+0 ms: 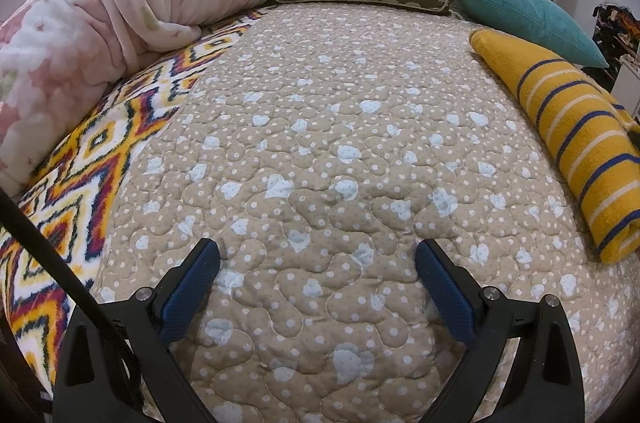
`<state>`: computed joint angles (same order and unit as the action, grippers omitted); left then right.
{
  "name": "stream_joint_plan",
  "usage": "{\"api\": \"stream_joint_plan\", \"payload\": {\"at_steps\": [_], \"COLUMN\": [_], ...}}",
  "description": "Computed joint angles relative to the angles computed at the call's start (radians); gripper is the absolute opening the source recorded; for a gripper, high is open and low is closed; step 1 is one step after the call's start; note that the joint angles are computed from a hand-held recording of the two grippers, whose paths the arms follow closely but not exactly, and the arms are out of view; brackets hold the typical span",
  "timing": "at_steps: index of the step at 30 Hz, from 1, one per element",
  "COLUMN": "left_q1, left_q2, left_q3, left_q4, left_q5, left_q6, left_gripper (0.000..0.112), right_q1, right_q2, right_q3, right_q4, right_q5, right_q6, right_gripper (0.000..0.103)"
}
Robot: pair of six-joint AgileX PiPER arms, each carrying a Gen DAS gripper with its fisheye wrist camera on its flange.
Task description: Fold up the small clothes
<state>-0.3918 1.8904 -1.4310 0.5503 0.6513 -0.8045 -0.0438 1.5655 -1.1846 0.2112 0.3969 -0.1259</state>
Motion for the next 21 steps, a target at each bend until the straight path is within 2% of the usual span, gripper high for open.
{"api": "stream_joint_plan", "payload": {"at_steps": [2, 5, 9, 15, 19, 21], "left_q1": [-0.002, -0.004, -0.006, -0.007, -0.02, -0.044], "left_q2": [0.001, 0.002, 0.004, 0.0, -0.088, -0.087], "left_q3": [-0.002, -0.004, -0.006, -0.036, -0.025, -0.075], "left_q4": [0.006, 0.012, 0.015, -0.016, -0.117, -0.133], "left_q5": [0.005, 0.01, 0.013, 0.059, 0.009, 0.013], "left_q6": [-0.005, -0.01, -0.013, 0.018, 0.101, 0.124], "left_gripper": [0.099, 0.099, 0.099, 0.098, 0.096, 0.096], "right_q1": [0.033, 0.046, 0.04, -0.033, -0.136, -0.175], "right_q2": [0.001, -0.034, -0.094, -0.192, -0.247, -0.241], "right_q3": [0.063, 0.177, 0.268, 0.297, 0.269, 0.227], "right_q4": [-0.119, -0.199, -0.23, -0.021, 0.195, 0.235], "right_q5": [-0.027, -0.101, -0.13, -0.067, 0.001, 0.03], "right_q6": [0.093, 0.146, 0.14, -0.086, -0.307, -0.356], "right_gripper": [0.047, 0.047, 0.047, 0.047, 0.047, 0.047]}}
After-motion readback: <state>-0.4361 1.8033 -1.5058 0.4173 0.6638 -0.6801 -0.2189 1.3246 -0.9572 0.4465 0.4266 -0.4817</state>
